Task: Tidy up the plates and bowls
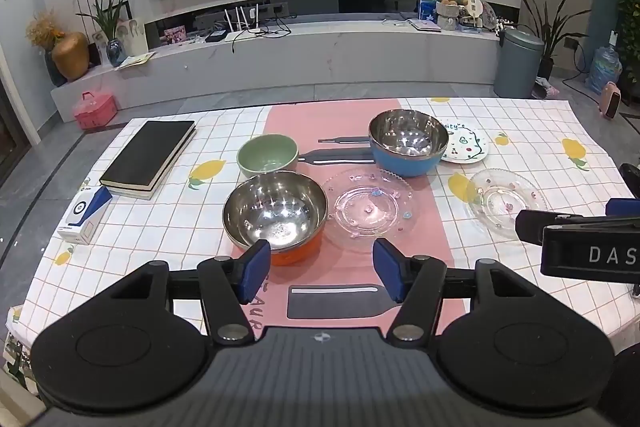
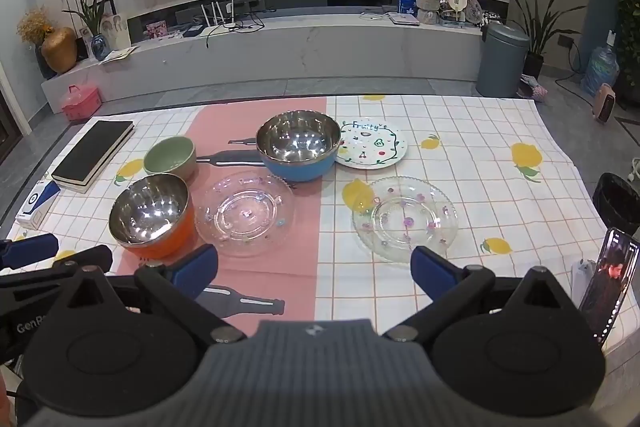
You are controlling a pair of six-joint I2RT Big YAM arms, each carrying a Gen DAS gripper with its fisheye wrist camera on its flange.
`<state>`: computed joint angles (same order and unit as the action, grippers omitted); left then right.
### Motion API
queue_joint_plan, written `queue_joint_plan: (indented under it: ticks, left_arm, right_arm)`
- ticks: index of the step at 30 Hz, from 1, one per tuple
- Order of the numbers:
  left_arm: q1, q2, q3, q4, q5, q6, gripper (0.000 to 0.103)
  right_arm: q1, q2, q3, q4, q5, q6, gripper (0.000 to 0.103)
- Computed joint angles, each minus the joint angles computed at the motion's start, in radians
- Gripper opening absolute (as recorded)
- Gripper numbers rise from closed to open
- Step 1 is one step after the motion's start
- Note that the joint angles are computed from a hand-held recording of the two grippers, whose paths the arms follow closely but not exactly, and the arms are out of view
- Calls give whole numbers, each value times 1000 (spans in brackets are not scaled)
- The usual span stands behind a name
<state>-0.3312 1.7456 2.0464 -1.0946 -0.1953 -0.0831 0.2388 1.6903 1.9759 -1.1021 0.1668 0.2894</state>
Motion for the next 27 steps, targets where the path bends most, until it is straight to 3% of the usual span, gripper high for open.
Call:
queue_joint_plan:
  ticks: [8,14,17,27]
  left_arm:
    - [-2,-11,-17,25,-3,-3,69]
    - [2,2,14,6,14,-17,64]
    - [3,-20,-29,34,21,-26,64]
    - [-1,-21,-31,44,30,-22,62]
  right_arm:
    - [-1,-9,-11,12,-4,-19,100]
    - [-4,-14,-45,33,-4,-13,100]
    - [-5,3,2,-8,-5,-9,100]
    - [-2,-6,-6,-10,-1,-8,100]
